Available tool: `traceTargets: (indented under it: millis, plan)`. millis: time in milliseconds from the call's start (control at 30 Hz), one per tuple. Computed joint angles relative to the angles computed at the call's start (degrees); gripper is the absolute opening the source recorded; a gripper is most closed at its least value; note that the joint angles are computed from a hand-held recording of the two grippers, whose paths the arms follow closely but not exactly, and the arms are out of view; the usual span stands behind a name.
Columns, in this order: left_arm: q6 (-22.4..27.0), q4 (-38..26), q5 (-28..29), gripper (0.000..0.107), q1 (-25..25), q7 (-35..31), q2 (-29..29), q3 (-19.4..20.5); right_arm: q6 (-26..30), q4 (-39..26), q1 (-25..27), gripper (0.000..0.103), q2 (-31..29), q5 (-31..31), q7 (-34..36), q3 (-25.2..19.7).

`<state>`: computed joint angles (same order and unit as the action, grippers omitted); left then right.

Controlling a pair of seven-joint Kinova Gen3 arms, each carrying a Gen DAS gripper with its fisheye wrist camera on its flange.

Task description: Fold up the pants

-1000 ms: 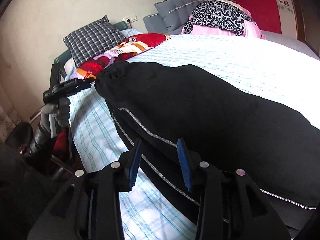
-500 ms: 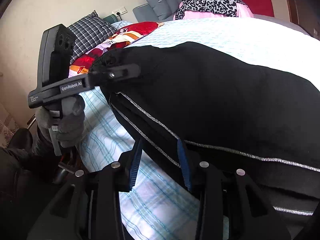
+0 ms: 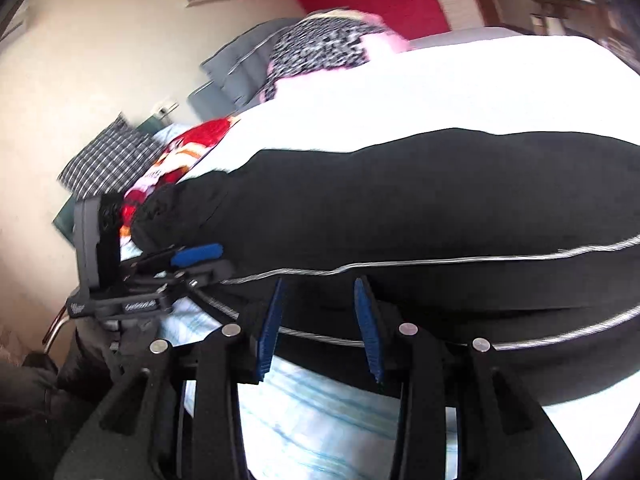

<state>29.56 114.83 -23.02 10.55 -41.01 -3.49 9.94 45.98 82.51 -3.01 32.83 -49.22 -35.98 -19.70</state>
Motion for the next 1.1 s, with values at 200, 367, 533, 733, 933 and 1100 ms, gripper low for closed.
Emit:
traceTargets:
  millis: [200,367,533,733,933,1100]
  plan:
    - [0.46,-0.25,0.27,0.065,0.21,-0.6,-0.3,0.42,-8.28,2.53,6.63,0.038,-1.27,-7.77,-10.26,3.2]
    - [1.21,-1.12,-0.18,0.067,0.56,-1.05,0.15,0.74,-14.23,1.91,8.78,0.038,-1.62,-6.44,-18.26,5.08]
    - [1.39,-2.23,2.0,0.069,1.07,-5.52,0.87,0.4,-17.8,0.0,9.81,0.044,-0.59,-2.98,-25.17,5.11]
    - [2.65,-4.44,0.4,0.069,3.19,-7.2,3.23,0.23,-17.54,-4.85,11.39,0.045,2.17,2.35,-30.73,3.67]
    - [4.41,-6.47,-2.21,0.06,5.77,-6.56,5.57,-0.61,-17.61,-7.49,9.42,0.045,2.8,9.07,-38.25,4.31]
    - [4.53,-7.23,-2.48,0.051,7.02,-8.81,6.66,-1.28,-22.7,-4.49,9.61,0.045,0.45,11.26,-41.61,4.07]
